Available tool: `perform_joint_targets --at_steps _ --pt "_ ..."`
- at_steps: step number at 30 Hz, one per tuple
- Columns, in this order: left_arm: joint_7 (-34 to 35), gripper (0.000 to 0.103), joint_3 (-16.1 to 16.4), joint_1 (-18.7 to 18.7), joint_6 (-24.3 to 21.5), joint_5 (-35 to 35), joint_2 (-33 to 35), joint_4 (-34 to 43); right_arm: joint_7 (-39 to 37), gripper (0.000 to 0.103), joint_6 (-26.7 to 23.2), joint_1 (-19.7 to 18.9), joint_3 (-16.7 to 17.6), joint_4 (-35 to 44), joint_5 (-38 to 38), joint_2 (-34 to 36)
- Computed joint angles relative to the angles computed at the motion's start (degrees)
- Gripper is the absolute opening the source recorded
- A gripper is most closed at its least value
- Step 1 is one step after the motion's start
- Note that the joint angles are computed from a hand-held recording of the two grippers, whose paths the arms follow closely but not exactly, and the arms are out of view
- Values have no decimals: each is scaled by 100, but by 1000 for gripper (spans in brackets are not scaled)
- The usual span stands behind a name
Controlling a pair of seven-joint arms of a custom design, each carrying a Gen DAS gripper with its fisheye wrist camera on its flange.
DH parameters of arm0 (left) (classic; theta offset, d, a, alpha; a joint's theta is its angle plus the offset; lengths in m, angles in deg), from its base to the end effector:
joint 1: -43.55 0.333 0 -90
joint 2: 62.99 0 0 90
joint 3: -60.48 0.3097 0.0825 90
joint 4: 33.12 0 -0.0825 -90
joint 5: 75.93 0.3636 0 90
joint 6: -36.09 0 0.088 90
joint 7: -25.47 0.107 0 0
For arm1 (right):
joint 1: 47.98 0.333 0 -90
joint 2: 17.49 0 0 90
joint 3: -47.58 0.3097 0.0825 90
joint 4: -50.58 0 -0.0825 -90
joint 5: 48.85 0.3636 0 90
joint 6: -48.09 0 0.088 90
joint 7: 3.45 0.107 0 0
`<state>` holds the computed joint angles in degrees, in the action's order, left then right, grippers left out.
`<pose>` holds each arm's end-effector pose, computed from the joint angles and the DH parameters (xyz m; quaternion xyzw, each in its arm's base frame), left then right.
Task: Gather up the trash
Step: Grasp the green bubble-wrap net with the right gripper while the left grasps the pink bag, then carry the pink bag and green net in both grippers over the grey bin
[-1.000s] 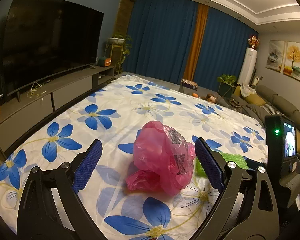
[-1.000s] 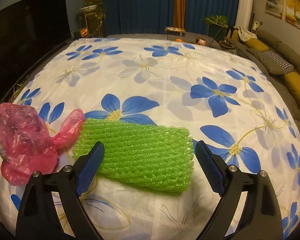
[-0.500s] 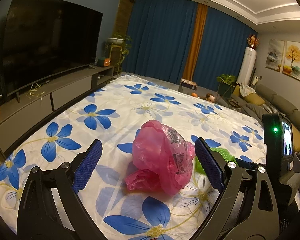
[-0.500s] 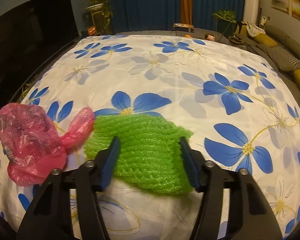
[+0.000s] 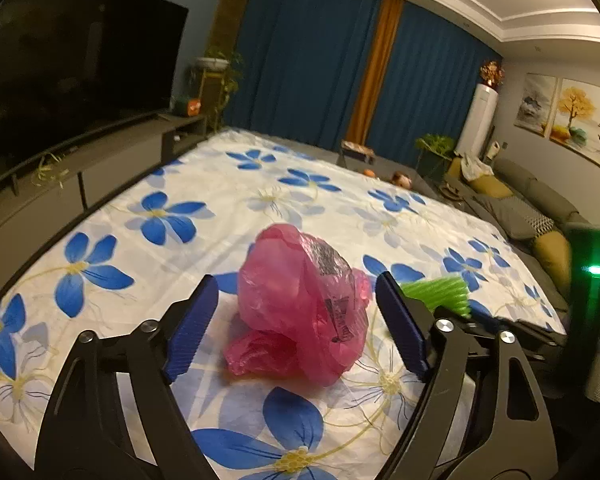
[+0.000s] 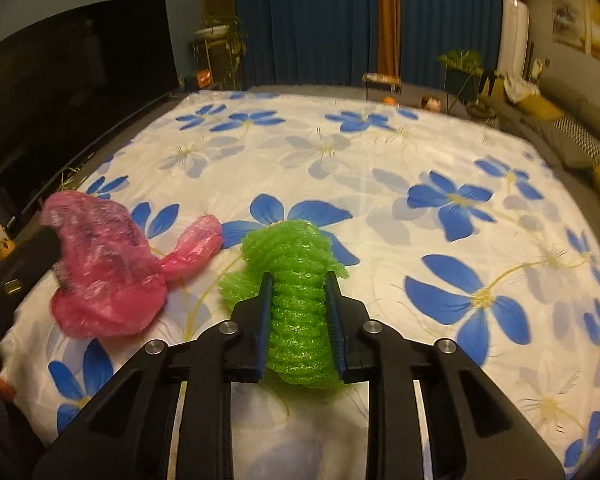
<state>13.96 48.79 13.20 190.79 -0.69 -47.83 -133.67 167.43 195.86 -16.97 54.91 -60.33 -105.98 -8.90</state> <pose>0.4677 -0.4492 0.4814 -0.6207 0.6070 -0.4323 0.2436 0.4707 0.3867 0.4612 -0.6435 0.6511 -0.2724 0.2962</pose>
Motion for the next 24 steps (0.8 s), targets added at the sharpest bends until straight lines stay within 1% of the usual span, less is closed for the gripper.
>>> perform_joint_targets --at_steps 1,2,3,4,6,7,8,9,10,11,14,17,20,24 --pt "99 77 -15 38 74 -103 28 13 81 26 20 14 -5 -72 -87 -82" --pt "252 73 -34 83 163 -262 73 41 131 26 28 18 3 -132 -140 -152" --pt "355 66 -38 98 209 -378 101 55 193 26 20 24 18 -204 -214 -238" --pt "484 63 -45 113 254 -512 134 71 248 26 -5 27 38 -259 -283 -305" --pt "802 49 -66 156 364 -832 211 112 341 26 -1 13 85 -399 -371 -452" --pt "897 45 -53 153 421 -928 238 124 396 26 10 1 112 -477 -401 -530" --pt "1003 38 -43 155 488 -1024 265 137 442 26 0 -9 142 -545 -434 -605" --pt "1065 22 -21 142 547 -1075 280 140 497 26 -15 -19 173 -596 -479 -665" --pt "1123 15 -1 122 592 -1110 297 151 541 26 -28 -31 201 -651 -510 -721" --pt "1166 10 22 93 614 -1121 306 160 574 26 -41 -42 230 -694 -530 -765" --pt "1097 6 123 -6 706 -965 298 160 671 26 -121 -55 329 -898 -566 -973" --pt "851 5 202 -139 604 -618 221 134 766 26 -203 -70 430 -1120 -618 -1225" --pt "797 5 146 -218 304 -391 101 69 875 26 -301 -101 539 -1346 -717 -1529" --pt "469 5 24 -297 91 69 -135 -35 1012 26 -397 -172 688 -1683 -813 -2007"
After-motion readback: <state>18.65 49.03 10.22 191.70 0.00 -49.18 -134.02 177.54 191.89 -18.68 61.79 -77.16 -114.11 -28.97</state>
